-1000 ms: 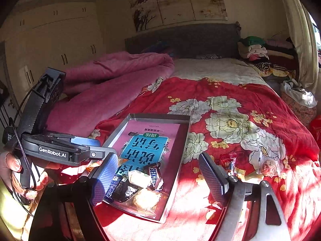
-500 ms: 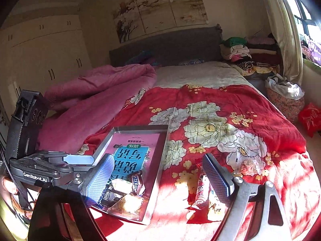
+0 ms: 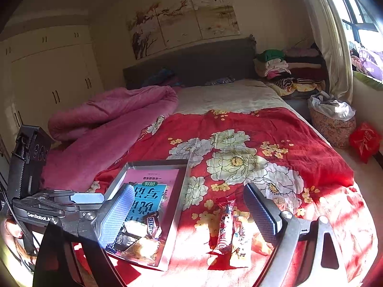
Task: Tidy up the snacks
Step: 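Move both open tools from the tray toward the remaining snacks on the quilt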
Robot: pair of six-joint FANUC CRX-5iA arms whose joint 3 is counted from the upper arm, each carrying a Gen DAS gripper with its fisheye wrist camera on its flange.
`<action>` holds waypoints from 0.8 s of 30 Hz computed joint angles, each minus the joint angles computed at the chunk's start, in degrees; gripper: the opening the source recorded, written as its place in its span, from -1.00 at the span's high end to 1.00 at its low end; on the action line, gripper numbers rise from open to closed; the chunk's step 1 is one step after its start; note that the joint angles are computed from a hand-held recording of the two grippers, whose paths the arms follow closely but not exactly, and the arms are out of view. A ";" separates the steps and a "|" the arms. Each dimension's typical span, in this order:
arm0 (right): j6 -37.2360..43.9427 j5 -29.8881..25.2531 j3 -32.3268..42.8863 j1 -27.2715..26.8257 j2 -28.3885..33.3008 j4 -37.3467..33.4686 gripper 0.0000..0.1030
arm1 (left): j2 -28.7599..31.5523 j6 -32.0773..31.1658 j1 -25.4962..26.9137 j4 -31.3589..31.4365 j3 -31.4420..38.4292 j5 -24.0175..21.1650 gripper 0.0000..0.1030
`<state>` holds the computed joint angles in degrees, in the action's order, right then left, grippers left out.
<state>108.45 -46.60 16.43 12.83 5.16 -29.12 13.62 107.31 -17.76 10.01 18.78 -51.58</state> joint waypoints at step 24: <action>-4.53 1.31 -0.47 -4.88 0.99 4.59 -0.80 | 2.27 4.03 -3.65 -0.97 2.76 2.79 -0.53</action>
<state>103.92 -45.29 15.96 7.95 6.15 -24.53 15.89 111.34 -21.41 9.03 21.54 -48.79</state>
